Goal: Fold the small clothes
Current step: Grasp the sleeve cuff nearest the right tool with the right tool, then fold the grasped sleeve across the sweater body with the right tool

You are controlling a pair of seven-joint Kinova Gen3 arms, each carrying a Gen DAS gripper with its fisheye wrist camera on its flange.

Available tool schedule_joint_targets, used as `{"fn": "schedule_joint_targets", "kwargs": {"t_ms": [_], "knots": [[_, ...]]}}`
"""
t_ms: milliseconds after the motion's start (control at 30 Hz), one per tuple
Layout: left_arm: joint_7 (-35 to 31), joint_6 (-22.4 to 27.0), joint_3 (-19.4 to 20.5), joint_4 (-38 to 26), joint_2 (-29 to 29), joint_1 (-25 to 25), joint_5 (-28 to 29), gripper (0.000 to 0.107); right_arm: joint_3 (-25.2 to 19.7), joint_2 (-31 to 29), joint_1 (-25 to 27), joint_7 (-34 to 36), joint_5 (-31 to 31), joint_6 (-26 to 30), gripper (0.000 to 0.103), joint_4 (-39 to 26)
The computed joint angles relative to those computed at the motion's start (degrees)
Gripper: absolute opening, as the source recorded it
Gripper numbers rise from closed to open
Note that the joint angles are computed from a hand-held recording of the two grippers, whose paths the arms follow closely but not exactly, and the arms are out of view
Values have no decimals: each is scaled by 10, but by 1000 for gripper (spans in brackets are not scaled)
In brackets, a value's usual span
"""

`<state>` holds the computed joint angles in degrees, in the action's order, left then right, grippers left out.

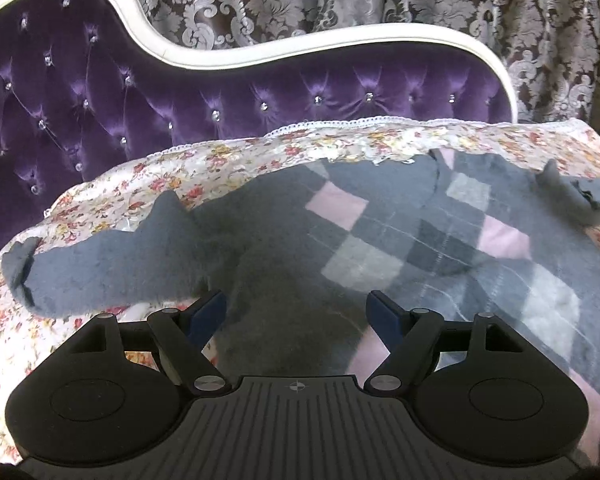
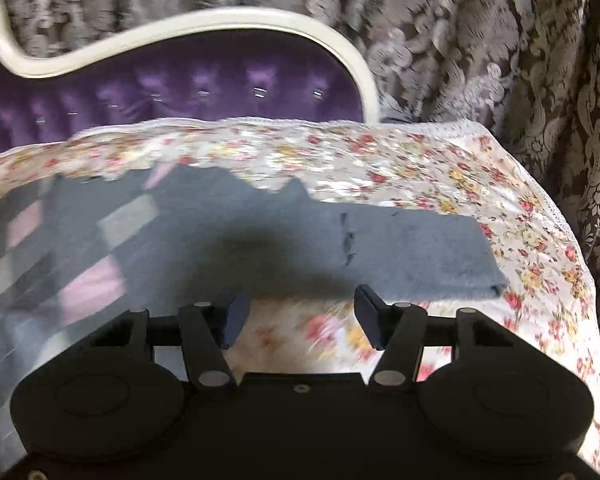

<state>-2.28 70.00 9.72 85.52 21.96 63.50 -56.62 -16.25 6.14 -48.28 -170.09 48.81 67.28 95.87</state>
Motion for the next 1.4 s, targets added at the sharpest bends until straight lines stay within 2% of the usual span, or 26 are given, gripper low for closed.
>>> {"fn": "schedule_joint_targets", "kwargs": {"t_ms": [267, 400, 467, 500, 533, 600, 667, 733, 933, 1200, 1400], "knots": [[7, -32, 1, 38, -14, -21, 10, 76, 42, 56, 25, 47, 17, -10, 54, -22], [-10, -70, 9, 53, -30, -54, 52, 76, 61, 82, 43, 96, -17, -19, 45, -44], [-13, -97, 11, 65, -44, -73, 78, 75, 70, 79, 40, 97, -13, -34, 45, -32], [-13, -107, 12, 70, -50, -79, 87, 75, 75, 75, 39, 99, -12, -44, 36, -25], [-11, -116, 13, 74, -55, -84, 94, 75, 73, 70, 47, 104, -20, -48, 18, -23], [-5, -119, 14, 78, -63, -87, 95, 75, 75, 57, 60, 104, -39, -66, 13, -16], [6, -103, 15, 74, -64, -81, 83, 75, 76, 42, 73, 99, -58, -77, 12, -12], [22, -87, 15, 73, -64, -74, 67, 75, 74, 35, 75, 95, -57, -55, 12, -21], [20, -72, 24, 68, -77, -89, 75, 75, 56, -4, 87, 95, -66, -23, 12, -60], [33, -60, 33, 75, -92, -100, 69, 75, 26, -1, 71, 144, -83, 6, 12, -196], [41, -54, 41, 80, -99, -105, 58, 75, 28, 36, 27, 187, -109, -22, 12, -289]]}}
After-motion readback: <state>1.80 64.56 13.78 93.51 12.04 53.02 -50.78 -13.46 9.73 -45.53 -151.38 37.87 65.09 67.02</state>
